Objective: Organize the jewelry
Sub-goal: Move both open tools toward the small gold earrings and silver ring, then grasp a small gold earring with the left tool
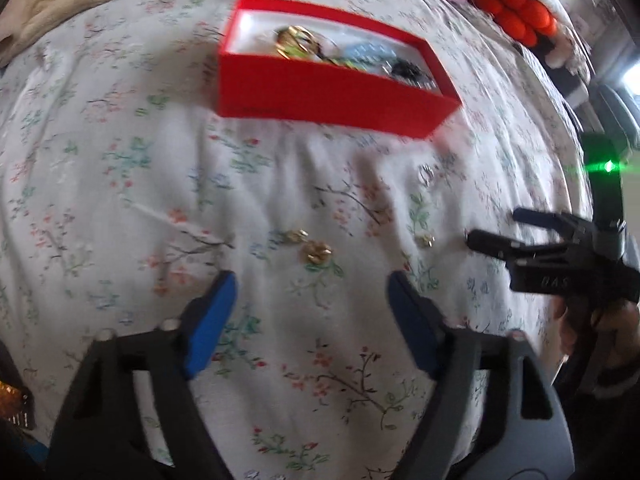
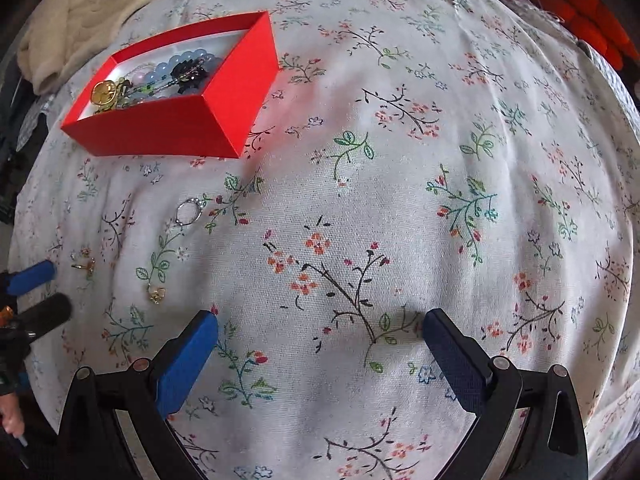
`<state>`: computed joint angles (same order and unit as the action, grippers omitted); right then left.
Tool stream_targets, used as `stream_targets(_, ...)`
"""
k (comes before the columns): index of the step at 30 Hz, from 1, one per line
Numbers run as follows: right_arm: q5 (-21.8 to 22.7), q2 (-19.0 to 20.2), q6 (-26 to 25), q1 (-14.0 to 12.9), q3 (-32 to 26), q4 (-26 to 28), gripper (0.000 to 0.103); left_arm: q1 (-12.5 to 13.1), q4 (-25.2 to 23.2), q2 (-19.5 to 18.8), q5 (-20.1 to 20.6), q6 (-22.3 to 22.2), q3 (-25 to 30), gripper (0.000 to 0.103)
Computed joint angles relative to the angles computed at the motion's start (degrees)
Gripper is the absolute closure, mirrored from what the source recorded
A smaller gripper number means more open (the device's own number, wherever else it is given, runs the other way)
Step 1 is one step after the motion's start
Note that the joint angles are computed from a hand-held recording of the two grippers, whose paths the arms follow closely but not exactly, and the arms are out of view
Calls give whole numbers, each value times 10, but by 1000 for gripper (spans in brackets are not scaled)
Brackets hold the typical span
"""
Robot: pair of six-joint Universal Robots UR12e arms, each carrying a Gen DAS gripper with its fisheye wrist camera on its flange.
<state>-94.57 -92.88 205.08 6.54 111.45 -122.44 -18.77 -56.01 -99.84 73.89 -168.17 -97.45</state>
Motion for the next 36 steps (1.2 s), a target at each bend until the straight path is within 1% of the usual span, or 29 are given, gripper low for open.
stream_targets(1,-2,-1,-5,1,1,1,0,-2,6,0,2,4,-2,35)
stream_targets(3,-9,1,-16,4,0,5,0,-4,20,0,4,13,-9,39)
stream_targets(5,-19,2,-26,8,0,9,0,-4,28,-3,-3,17,-11,48)
stream_targets(8,-21,2,-27,9,2,11,0,-3,41,-5,-4,22,-14,55)
stream_targets(12,-17,-1,-24,8,4,13,0,-3,46,-7,-11,28,-13,60)
stream_targets(16,-16,-4,-19,8,6,16,0,-8,52,-10,1,24,-12,72)
stream_targets(17,-14,4,-19,5,-1,15,0,-9,51,-10,2,23,-11,74)
stream_targets(18,-12,3,-18,4,-1,14,0,-9,51,-11,5,21,-11,76)
stream_targets(21,-5,0,-14,2,2,11,0,-13,56,-14,17,18,-9,85)
stream_targets(22,-2,-2,-14,-1,2,10,0,-14,56,-14,19,18,-8,86)
stream_targets(29,22,-3,-10,-7,1,-5,0,-12,48,-12,24,21,-6,86)
stream_targets(36,38,-3,-6,-3,-1,-20,0,-6,54,-5,27,22,-9,86)
